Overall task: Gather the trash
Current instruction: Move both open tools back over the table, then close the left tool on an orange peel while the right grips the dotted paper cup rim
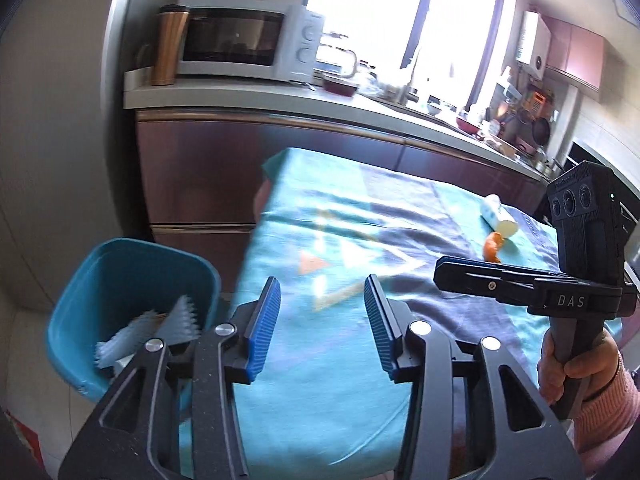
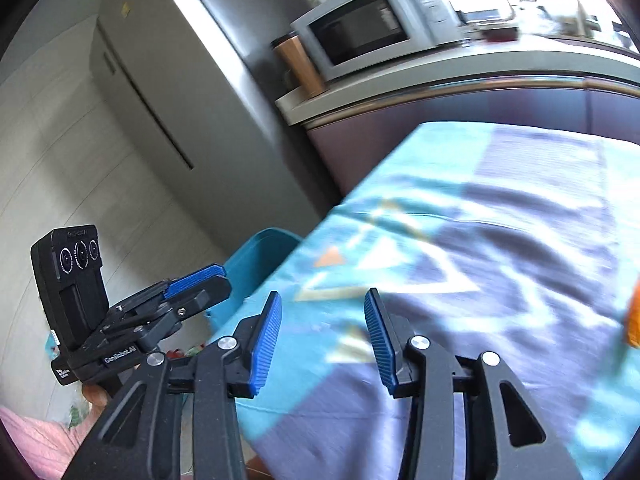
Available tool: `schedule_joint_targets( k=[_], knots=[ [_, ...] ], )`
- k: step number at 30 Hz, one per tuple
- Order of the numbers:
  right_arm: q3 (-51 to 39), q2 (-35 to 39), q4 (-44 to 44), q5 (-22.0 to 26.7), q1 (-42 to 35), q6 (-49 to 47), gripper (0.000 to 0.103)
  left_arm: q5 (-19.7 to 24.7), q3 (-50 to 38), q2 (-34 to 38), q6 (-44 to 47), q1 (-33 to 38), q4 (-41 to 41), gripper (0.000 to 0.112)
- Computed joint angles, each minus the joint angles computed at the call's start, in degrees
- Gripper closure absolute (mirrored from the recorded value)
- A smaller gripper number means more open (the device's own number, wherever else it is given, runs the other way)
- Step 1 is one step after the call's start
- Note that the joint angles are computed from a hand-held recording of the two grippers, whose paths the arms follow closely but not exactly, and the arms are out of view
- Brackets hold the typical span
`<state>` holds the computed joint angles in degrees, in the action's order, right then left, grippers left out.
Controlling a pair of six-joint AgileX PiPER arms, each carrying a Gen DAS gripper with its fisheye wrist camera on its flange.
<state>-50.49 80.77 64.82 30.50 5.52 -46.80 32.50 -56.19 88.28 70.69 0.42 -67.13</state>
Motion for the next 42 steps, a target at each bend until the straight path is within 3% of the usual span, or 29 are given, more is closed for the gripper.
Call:
schedule_joint_targets(
  k=[8,18,28,42],
  knots=[
    [8.29,-7.78,1.43,6.04,-19.19,-4.4,0.061,-5.04,-2.2,2.24,-6.56,-14.4,4.25,0.065],
    [7.97,-3.52,7.13,16.02,-42.56,-14.02,0.059,-6.71,-13.36,10.32,-21.09,-27.22,16.93,0.065],
    [2.39,6.07,11.72,18.61,-49.44,-15.4,0.058,-2.66,-28.24,21.16,-35.19,-34.7,29.35,0.065],
    [-4.19,14.77,16.2,16.99,-48.8,-12.78,0.058,4.58,-46.09,33.6,-47.8,-38.27,39.28,0.067]
  ],
)
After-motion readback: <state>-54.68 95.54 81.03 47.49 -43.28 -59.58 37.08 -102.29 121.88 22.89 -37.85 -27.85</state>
